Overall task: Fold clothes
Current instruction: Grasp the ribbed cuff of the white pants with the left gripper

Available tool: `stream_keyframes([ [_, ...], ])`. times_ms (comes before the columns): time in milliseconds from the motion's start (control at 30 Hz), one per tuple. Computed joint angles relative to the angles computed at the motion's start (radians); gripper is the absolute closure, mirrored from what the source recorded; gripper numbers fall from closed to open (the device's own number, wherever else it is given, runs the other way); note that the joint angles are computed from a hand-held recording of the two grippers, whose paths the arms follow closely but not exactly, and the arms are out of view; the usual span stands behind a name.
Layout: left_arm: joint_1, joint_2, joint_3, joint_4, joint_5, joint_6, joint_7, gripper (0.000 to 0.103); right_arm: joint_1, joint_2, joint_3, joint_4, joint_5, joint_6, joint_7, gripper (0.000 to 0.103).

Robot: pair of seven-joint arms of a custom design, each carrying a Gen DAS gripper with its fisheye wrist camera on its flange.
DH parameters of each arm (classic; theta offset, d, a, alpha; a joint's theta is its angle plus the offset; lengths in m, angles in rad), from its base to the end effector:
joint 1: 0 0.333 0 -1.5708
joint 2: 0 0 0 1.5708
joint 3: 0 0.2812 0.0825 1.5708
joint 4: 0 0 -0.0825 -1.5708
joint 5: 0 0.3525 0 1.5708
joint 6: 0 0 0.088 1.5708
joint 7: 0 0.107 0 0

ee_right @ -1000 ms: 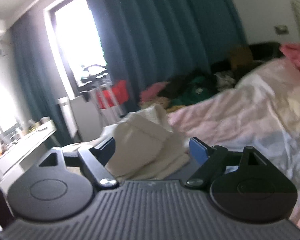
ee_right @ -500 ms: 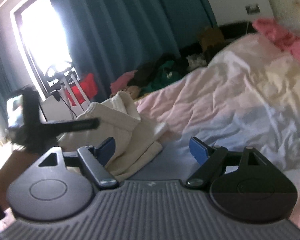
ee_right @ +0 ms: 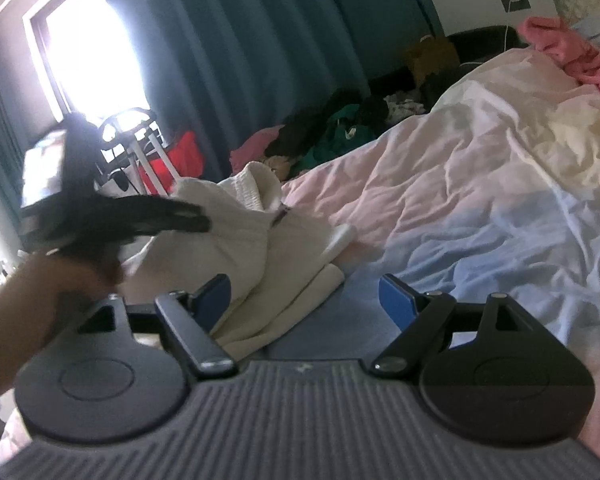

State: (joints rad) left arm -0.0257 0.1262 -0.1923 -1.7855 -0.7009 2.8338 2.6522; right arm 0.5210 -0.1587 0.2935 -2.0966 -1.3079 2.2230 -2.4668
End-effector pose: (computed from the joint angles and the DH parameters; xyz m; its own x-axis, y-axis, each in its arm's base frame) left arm 0.6049 -0.0936 0.5561 -0.5514 -0.8074 -0.2098 -0.3483 0.4513 -0.8216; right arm 0.3741 0.3616 0.5158 -0.3518 -0.8285 -0.4357 -0.2324 0.5282 -0.8167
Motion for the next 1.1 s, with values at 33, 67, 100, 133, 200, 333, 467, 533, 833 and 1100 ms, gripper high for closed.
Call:
stream_keyframes([
  [33, 0.026, -0.056, -0.012, -0.050, -0.100, -0.011, 0.092, 0.078, 0.001, 0.001, 0.002, 0.001, 0.002, -0.009, -0.001, 0.020],
  [67, 0.038, -0.109, -0.001, -0.103, -0.190, -0.025, 0.179, 0.079, 0.003, 0.002, 0.005, 0.004, 0.006, -0.023, -0.004, 0.020],
  [100, 0.040, -0.161, 0.022, -0.155, -0.267, -0.042, 0.257, 0.079, 0.007, 0.007, 0.011, 0.012, 0.018, -0.053, -0.012, 0.020],
  [133, 0.039, -0.211, 0.051, -0.204, -0.332, -0.063, 0.326, 0.079, 0.014, 0.018, 0.019, 0.026, 0.033, -0.097, -0.023, 0.020],
  [200, 0.042, -0.296, 0.116, -0.287, -0.375, -0.124, 0.361, 0.080, 0.027, 0.035, 0.022, 0.046, 0.050, -0.149, -0.037, 0.020],
  [333, 0.071, -0.447, 0.259, -0.437, -0.406, -0.226, 0.435, 0.081, 0.042, 0.026, 0.009, 0.044, 0.052, -0.110, -0.045, 0.020],
  [467, 0.152, -0.467, 0.353, -0.458, -0.311, -0.337, 0.392, 0.081, 0.057, 0.014, 0.023, 0.052, 0.024, -0.095, -0.069, 0.020],
  [533, 0.195, -0.442, 0.382, -0.442, -0.275, -0.371, 0.387, 0.080, 0.061, 0.010, 0.026, 0.051, 0.010, -0.062, -0.068, 0.020],
  [833, 0.313, -0.303, 0.372, -0.304, -0.295, -0.537, 0.247, 0.077, 0.060, 0.175, -0.027, 0.176, 0.016, 0.150, -0.225, 0.038],
  [1100, 0.361, -0.236, 0.343, -0.249, -0.327, -0.577, 0.276, 0.075, 0.091, 0.322, -0.138, 0.285, -0.107, 0.323, -0.066, 0.050],
])
